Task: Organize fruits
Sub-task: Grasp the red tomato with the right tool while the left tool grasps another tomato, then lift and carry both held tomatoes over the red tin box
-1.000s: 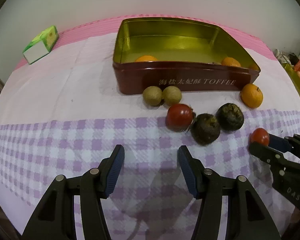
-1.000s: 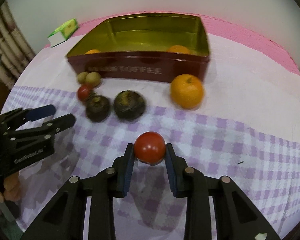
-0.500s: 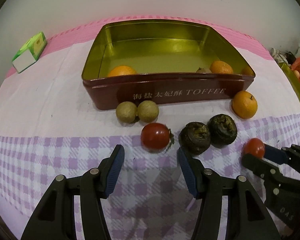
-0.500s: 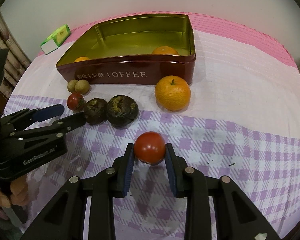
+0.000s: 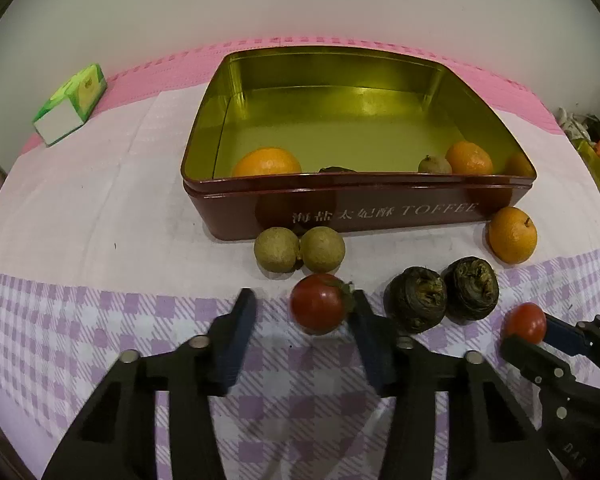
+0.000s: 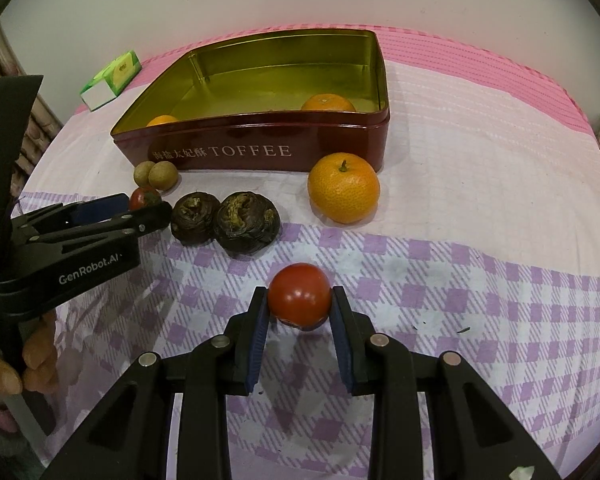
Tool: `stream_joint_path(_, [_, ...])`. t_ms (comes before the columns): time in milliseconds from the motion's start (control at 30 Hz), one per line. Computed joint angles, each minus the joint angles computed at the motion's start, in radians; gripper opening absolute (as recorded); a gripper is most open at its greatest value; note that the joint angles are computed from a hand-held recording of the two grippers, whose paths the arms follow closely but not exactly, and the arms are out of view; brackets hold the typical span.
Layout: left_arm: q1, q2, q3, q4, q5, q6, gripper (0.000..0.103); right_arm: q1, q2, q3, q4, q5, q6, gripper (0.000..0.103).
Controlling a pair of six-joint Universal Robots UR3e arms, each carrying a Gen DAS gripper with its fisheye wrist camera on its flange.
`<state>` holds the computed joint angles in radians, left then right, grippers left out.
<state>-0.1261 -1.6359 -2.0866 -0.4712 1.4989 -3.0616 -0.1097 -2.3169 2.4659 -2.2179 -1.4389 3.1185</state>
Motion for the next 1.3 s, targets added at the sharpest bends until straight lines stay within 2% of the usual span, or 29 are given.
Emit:
stream_joint_path(100, [0.012,0.001,0.001,-0.003,-0.008,0.004,0.032,0.01,0.006,0.001,-0.01,-0.007,0.009,0.028])
stream_joint_path(167, [0.015,0.008,-0.01,0.001,-0.01,0.004,0.029,0.013,0.008,0.0,-0.012,-0.007,0.014,0.028])
stream_joint_path(400, [0.041,0.051,-0.055,0.002,-0.03,0.035,0.029,0.011,0.004,0.004,-0.013,-0.007,0.013,0.028])
stream_joint_path(900, [0.034,0.156,-0.151,0.0,0.006,0.069,0.029,0.019,0.018,-0.002,-0.019,-0.015,0.019,0.028])
stream_joint_path(1300, [0.04,0.203,-0.138,-0.045,-0.011,0.08,0.029,-0.032,-0.043,-0.042,0.092,0.008,-0.012,0.028])
